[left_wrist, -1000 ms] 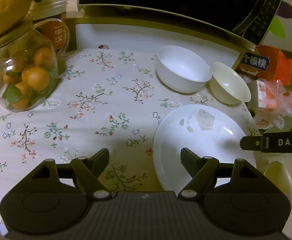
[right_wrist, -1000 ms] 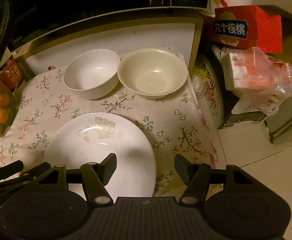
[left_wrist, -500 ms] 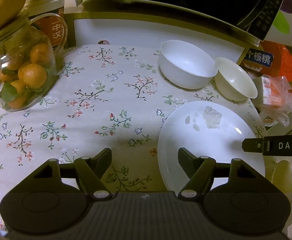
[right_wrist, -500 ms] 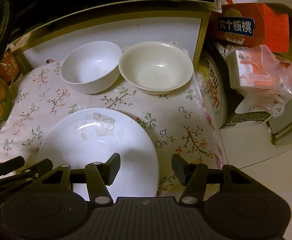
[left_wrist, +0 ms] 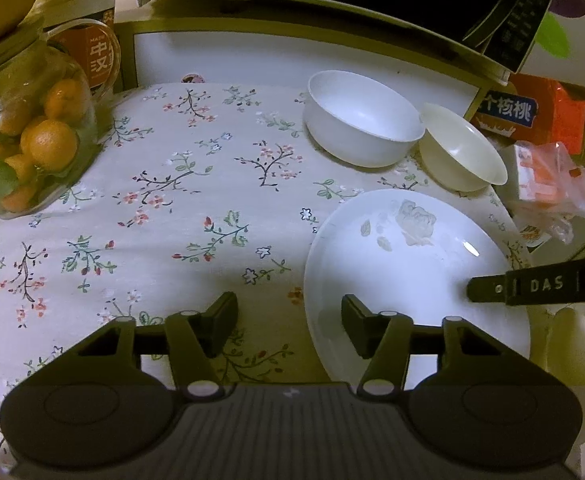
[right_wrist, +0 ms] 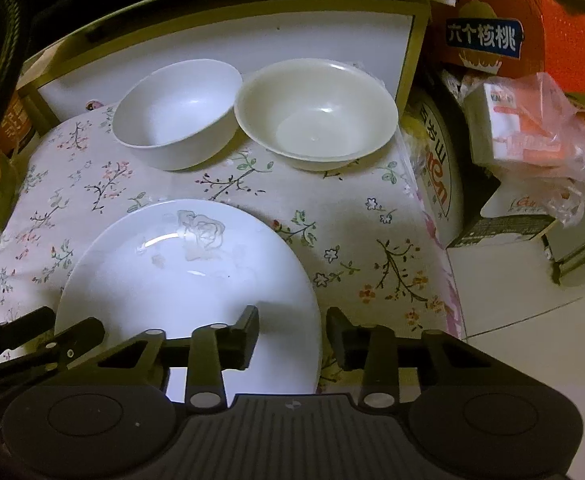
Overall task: Organize plates and bowls
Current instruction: 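Close both grippers on the rim of the white rose-print plate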
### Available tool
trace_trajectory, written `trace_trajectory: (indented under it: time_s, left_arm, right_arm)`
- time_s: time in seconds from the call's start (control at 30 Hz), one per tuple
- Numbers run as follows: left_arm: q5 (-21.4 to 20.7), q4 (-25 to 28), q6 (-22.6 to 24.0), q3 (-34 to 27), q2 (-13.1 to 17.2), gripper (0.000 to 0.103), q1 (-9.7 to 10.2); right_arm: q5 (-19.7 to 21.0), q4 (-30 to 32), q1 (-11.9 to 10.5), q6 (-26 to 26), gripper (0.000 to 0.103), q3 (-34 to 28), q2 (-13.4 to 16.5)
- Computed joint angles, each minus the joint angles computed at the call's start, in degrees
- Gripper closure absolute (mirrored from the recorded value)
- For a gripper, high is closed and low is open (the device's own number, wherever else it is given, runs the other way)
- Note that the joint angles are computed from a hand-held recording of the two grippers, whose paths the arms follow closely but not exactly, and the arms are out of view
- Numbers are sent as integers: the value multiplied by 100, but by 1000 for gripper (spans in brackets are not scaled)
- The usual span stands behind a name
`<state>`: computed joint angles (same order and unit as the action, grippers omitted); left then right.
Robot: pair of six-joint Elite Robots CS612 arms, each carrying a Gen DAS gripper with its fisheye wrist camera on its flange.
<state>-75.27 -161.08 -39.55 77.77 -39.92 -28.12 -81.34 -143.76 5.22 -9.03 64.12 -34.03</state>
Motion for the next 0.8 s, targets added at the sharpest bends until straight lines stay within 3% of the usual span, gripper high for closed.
trace_trajectory:
  time_s: [0.37, 0.57, 0.8]
  left_arm:
    - [-312, -312, 2, 34, 28, 68, 22]
    - [-268, -258, -117, 39, 15, 80, 28]
    - [-295, -292, -148, 59, 8, 82, 37]
  right_arm:
    - [41, -252, 14, -150, 70, 105, -16]
    - [94, -267, 28, -196, 74, 95, -19]
    - [108, -281, 19, -150, 78, 91, -14]
